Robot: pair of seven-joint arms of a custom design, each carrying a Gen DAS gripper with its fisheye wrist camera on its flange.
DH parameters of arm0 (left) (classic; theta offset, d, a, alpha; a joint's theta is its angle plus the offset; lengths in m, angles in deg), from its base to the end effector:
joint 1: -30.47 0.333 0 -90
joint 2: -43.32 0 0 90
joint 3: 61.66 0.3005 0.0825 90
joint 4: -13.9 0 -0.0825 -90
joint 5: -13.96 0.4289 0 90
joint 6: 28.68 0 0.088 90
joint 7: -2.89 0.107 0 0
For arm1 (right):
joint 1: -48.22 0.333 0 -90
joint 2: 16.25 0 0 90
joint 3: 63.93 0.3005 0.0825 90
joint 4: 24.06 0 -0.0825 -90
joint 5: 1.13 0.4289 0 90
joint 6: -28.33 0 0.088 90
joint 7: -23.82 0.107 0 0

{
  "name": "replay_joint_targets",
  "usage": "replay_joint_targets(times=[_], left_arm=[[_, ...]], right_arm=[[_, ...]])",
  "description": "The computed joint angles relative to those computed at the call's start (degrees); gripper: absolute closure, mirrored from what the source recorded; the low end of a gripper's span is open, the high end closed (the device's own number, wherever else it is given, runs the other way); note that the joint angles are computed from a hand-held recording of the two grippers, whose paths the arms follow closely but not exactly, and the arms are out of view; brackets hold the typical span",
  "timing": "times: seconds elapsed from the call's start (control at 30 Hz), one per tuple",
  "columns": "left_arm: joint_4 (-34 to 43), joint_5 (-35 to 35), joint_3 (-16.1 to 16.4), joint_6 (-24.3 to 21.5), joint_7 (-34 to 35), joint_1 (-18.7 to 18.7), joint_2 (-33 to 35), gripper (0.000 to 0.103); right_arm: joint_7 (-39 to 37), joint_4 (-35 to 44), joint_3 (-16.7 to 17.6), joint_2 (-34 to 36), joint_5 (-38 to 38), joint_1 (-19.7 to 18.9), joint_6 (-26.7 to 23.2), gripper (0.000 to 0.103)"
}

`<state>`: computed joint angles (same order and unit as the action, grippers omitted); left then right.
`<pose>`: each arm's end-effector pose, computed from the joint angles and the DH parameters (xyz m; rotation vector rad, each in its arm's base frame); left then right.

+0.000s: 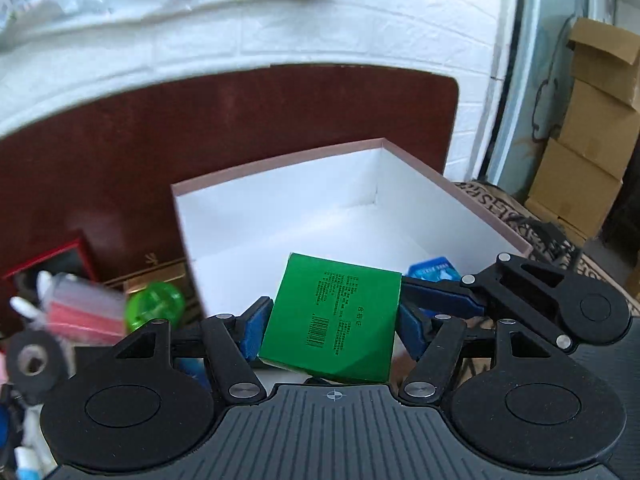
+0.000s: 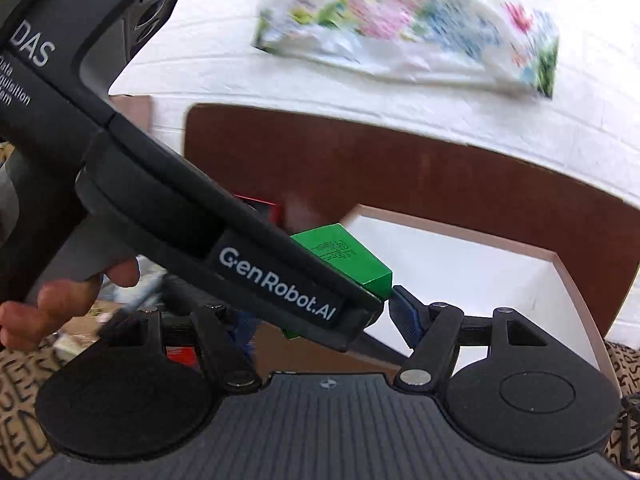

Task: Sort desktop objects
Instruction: 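Carry the green square box into the white box and open the left gripper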

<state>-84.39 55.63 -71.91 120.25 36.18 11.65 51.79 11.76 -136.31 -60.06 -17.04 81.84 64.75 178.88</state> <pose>0.6047 -0.3435 0.5502 -1.7111 1.7010 -0.8828 0.6041 0.1994 0.5073 -1.9197 0.5279 -0.5134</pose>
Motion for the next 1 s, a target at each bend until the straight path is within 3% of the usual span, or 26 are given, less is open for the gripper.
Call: replay_joint_targets(times=[0.4, 0.57, 0.6, 0.63, 0.7, 0.87, 1.0], left_arm=[[10.03, -7.47, 2.80, -1.01, 8.24, -0.20, 10.20, 0.032], [9.48, -9.95, 3.25, 0.57, 9.17, -0.03, 10.11, 0.010], [9.00, -9.84, 3.68, 0.67, 7.75, -0.31, 9.70, 0.004], [8.30, -10.47, 3.62, 1.47, 7.42, -0.08, 9.25, 0.000], [6.50, -10.31, 3.93, 3.42, 5.91, -0.04, 8.17, 0.000], [4.84, -8.76, 4.11, 3.62, 2.76, -0.19, 6.84, 0.000], [2.25, -5.68, 4.19, 4.57, -0.29, -0.40, 4.39, 0.000]], right_arm=[[13.60, 13.30, 3.45, 13.28, -13.20, -3.37, 0.98, 0.029], [15.78, 15.45, 5.39, 15.60, -16.46, -4.62, 1.69, 0.028], [16.04, 15.52, 5.73, 15.80, -16.78, -4.77, 2.09, 0.022], [15.57, 15.31, 6.21, 15.80, -16.17, -5.02, 2.82, 0.013], [12.60, 14.50, 7.37, 15.46, -12.49, -5.51, 5.58, 0.004], [10.96, 13.14, 7.63, 14.52, -10.19, -5.12, 8.44, 0.001], [9.53, 11.76, 7.33, 13.11, -8.70, -5.07, 8.03, 0.001]])
